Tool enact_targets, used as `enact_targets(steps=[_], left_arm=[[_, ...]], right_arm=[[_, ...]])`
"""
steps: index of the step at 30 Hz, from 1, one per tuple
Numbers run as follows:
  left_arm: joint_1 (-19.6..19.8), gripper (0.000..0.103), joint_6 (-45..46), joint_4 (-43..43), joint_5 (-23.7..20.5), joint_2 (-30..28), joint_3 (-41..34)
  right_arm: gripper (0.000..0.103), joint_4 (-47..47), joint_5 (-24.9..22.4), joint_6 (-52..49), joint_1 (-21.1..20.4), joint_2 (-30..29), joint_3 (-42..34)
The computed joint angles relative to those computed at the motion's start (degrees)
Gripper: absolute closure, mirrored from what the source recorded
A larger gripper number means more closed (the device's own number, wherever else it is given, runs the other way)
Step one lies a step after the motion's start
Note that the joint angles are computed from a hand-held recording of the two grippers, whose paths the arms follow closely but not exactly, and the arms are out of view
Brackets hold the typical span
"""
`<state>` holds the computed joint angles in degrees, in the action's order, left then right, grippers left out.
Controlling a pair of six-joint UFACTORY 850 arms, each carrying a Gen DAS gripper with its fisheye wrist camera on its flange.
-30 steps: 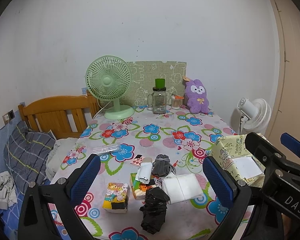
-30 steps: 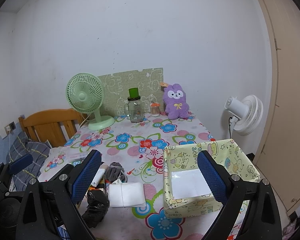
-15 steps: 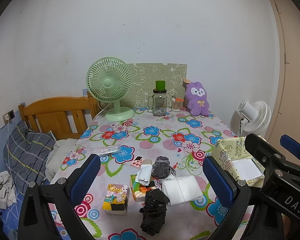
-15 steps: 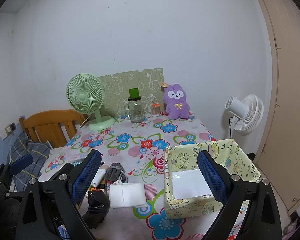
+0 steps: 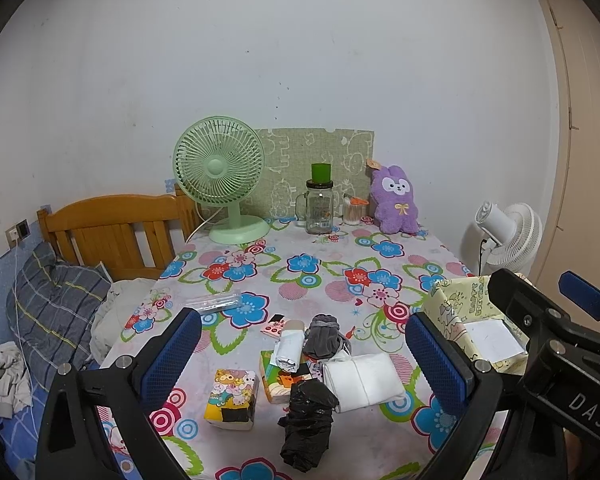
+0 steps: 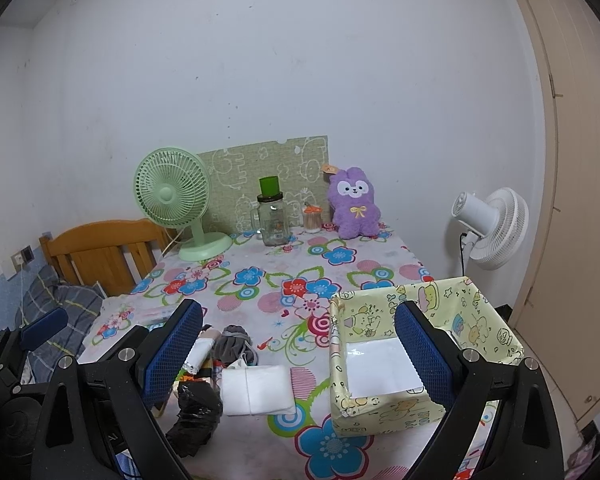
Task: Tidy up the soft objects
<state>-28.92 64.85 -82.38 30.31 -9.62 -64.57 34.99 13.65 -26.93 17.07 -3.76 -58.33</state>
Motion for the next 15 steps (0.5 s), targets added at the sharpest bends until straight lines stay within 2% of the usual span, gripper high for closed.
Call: enact_targets(steps=[15], left_arm=[[-0.08, 0.001, -1.39, 0.93, 0.22, -0.30, -0.02]], right_arm=[[0.005, -0.92, 0.35, 0.67, -0.05, 0.09, 0.25]])
